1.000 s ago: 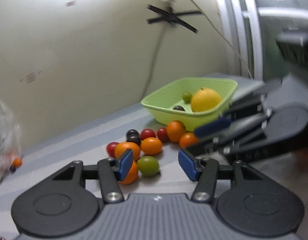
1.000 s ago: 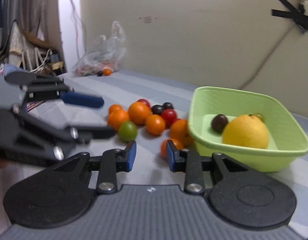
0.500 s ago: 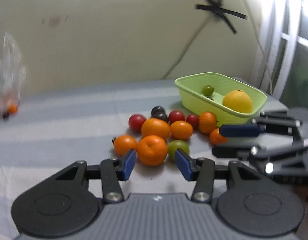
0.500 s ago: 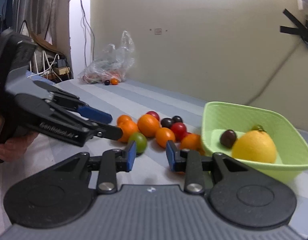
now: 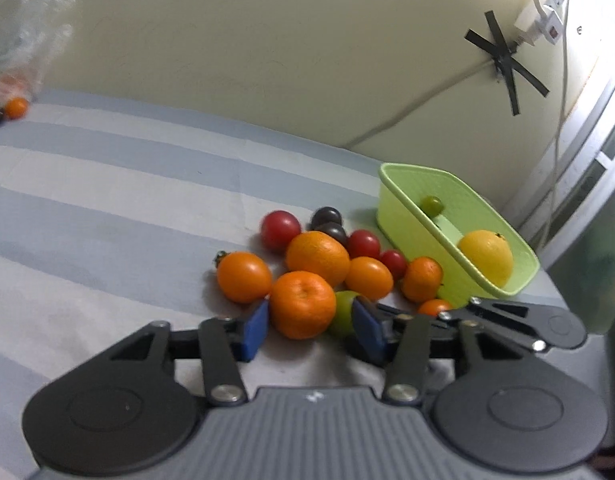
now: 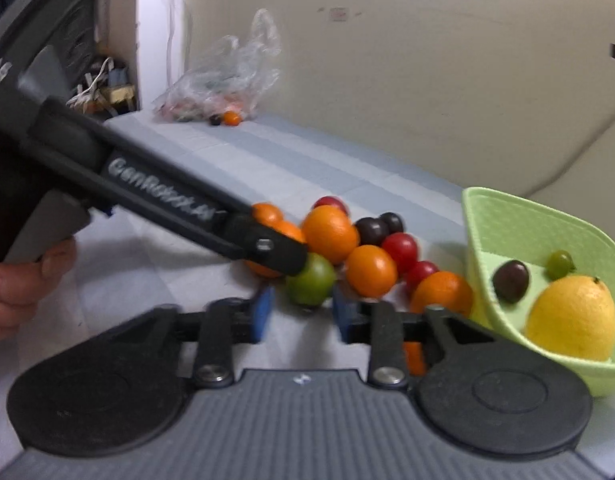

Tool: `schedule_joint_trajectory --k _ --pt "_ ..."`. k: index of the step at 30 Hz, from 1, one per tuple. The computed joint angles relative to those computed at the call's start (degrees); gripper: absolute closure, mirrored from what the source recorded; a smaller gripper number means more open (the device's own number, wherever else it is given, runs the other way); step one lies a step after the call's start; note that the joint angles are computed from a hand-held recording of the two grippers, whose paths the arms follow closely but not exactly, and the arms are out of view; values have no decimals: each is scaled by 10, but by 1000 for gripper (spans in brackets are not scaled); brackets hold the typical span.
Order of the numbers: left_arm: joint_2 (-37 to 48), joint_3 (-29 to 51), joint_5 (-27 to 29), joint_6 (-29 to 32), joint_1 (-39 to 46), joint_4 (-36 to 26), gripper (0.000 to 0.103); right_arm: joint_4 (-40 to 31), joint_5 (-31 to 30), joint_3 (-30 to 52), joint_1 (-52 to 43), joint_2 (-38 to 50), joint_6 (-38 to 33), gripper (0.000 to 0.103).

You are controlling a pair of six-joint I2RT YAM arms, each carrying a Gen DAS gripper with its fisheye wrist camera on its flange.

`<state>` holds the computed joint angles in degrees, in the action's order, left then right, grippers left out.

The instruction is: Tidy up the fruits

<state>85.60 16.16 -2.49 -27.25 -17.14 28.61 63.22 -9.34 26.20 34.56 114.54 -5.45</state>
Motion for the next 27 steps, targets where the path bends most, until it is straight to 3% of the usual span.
schedule_joint_trajectory --k 7,11,17,22,27 --pt "-87 -14 -35 -14 -56 -59 69 108 -31 -72 -29 -5 -10 80" --pt "-114 34 -58 9 -85 -105 69 198 -38 -110 -56 -10 4 80" --pt "23 192 -36 56 -99 -114 68 236 -51 -107 -147 -16 67 80" --pt "166 327 -26 65 -107 -127 68 157 -46 -43 -214 -3 117 81" --pt "255 419 -19 70 -105 -161 66 151 -59 -23 -249 11 148 80"
